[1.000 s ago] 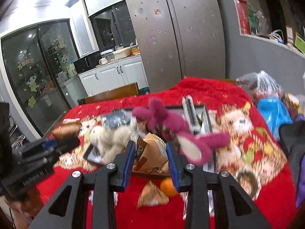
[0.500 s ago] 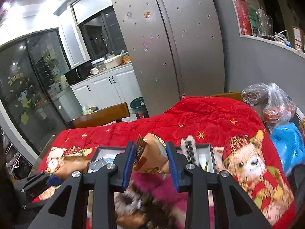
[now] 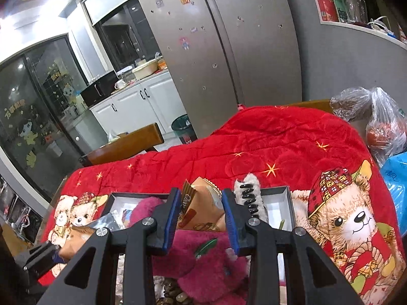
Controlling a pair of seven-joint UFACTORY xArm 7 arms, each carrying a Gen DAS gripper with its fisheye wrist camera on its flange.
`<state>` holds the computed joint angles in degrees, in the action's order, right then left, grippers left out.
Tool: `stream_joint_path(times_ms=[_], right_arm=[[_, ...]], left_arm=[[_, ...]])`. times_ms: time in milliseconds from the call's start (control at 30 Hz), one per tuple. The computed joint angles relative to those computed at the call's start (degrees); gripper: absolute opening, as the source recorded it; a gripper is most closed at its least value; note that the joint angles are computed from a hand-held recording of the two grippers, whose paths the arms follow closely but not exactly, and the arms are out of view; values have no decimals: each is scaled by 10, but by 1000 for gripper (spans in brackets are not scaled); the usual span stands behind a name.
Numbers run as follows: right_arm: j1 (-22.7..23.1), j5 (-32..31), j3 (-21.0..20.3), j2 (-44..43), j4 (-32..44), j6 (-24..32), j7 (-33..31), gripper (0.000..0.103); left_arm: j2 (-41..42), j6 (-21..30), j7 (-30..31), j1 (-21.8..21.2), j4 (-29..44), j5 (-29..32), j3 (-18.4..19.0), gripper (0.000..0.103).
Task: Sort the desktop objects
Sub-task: 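Lower the packet into the black tray and open the right tool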
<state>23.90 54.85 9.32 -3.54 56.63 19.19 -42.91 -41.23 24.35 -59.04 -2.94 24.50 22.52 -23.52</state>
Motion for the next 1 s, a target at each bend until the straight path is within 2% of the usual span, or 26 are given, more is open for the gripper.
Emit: stream_joint_path(times_ms=[67,200,233,267,333,433,500,533,700,867,933,1000], right_arm=[[0,4,0,9,6,11,-1,34],[-8,50,0,22,16,41,-34,37],[-10,55,2,23,17,43,-37,37],[-13,68,2,23,17,45,-46,38],[-18,92,1,21,20,62,-59,46],[-23,125,-1,12,18,72,-79,48],[-23,128,0,5,15,66,-86,62],[-22,131,-1,3,14,67,-89,64],[-21,128,-5,-8,13,71,-89,66],[-11,148,-4,-21,4,40,-111,66],[-5,138,-1,-27,0,19,-107,67],[1,126,0,-34,-6,3,-102,77]], left_arm=[[8,-3,0,-2,3,1,-3,32],[13,-4,-6,0,7,7,-10,32],[13,-3,-4,-2,8,6,-7,36],[14,-1,0,-7,9,3,-2,52],[2,-2,-4,1,6,12,-8,68],[-14,30,-24,30,18,43,-49,70],[-16,46,-26,29,25,55,-54,76],[-22,52,-36,33,26,64,-62,78],[-30,56,-52,25,28,78,-59,79],[-31,66,-60,23,31,86,-60,80],[-36,70,-67,22,31,88,-60,80],[-38,71,-69,18,30,87,-56,80]])
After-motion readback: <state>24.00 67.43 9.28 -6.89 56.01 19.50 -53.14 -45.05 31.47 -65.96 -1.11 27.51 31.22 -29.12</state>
